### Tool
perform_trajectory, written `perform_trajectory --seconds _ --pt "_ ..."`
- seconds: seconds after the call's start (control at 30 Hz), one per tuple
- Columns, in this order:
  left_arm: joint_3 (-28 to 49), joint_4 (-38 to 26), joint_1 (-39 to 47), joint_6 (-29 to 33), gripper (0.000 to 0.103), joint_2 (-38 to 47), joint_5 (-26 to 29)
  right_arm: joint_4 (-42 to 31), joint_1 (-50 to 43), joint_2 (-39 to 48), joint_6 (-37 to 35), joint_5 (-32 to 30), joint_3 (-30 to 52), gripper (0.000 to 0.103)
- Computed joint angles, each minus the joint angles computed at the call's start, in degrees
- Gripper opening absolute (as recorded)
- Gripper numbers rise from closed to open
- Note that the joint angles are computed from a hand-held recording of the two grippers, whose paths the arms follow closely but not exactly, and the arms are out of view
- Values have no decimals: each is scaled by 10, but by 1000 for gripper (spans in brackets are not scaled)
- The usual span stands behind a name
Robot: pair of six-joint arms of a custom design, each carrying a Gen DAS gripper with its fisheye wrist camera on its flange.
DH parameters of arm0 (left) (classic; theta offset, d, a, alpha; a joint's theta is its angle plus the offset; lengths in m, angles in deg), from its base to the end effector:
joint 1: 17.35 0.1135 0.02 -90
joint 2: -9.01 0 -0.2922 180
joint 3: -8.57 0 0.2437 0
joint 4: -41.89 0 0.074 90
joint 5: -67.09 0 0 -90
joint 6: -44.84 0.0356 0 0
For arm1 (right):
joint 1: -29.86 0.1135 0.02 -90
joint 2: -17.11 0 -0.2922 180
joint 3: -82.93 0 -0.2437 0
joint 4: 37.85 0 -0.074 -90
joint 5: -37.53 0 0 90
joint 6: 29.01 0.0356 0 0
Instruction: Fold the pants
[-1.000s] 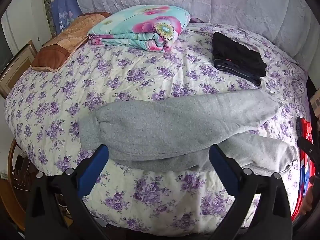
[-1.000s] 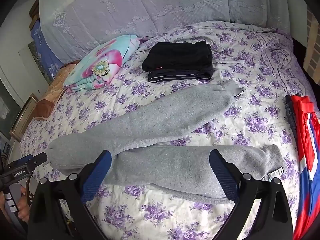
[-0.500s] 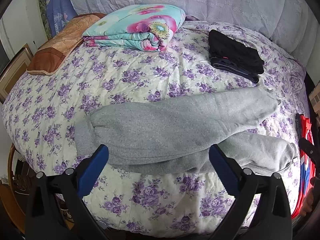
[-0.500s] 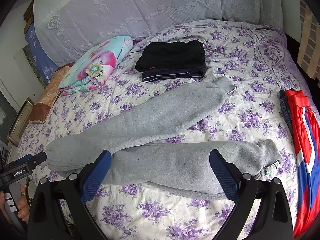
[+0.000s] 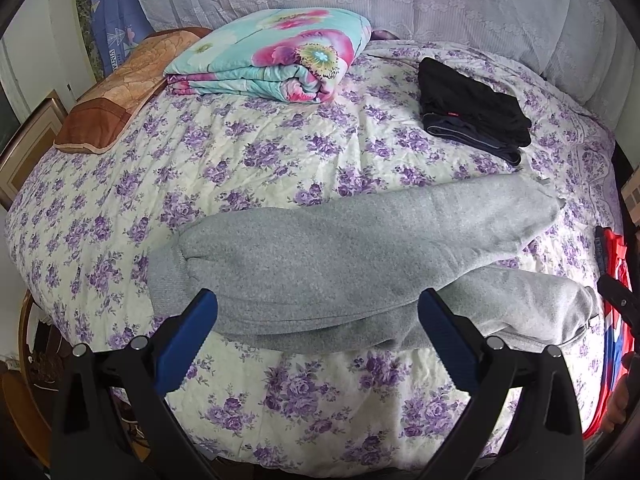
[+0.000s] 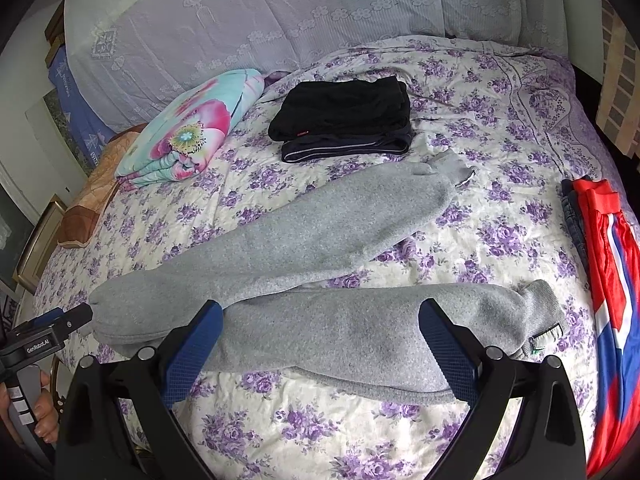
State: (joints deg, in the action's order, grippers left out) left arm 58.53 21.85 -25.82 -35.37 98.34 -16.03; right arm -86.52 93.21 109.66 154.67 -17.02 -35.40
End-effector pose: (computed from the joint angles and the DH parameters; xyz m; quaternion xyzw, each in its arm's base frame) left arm 0.2572 -0.0426 0.1570 0.1684 0.9481 -0.0548 0.2640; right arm 0.1354 0.2239 0.1790 0.2749 0.9083 0.0246 0.3144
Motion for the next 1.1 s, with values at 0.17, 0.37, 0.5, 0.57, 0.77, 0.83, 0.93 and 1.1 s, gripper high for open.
perform_trajectory --seconds 0.17,0.37,0.5,0.57,0.77,0.83,0.93,1.1 --pt "4 0 1 1 98 7 -1 8 -5 1 -5 -2 -3 99" --pt "4 1 2 2 98 8 0 13 -8 1 -7 -4 -6 99" --pt "5 0 2 2 98 9 -1 12 -9 -1 -8 -4 -7 99" --pt "5 1 2 3 98 10 -1 12 -9 -2 -8 -5 -7 99" --pt "7 0 1 2 98 10 -2 11 -9 -1 -8 -5 -6 99" --pt "7 0 2 3 98 11 -1 11 -9 -1 -8 -5 -5 99" --pt "7 0 2 2 98 10 -2 11 -10 -1 -8 -5 -6 99" --pt "8 -1 2 3 98 11 -2 13 -9 0 -7 -6 -6 99"
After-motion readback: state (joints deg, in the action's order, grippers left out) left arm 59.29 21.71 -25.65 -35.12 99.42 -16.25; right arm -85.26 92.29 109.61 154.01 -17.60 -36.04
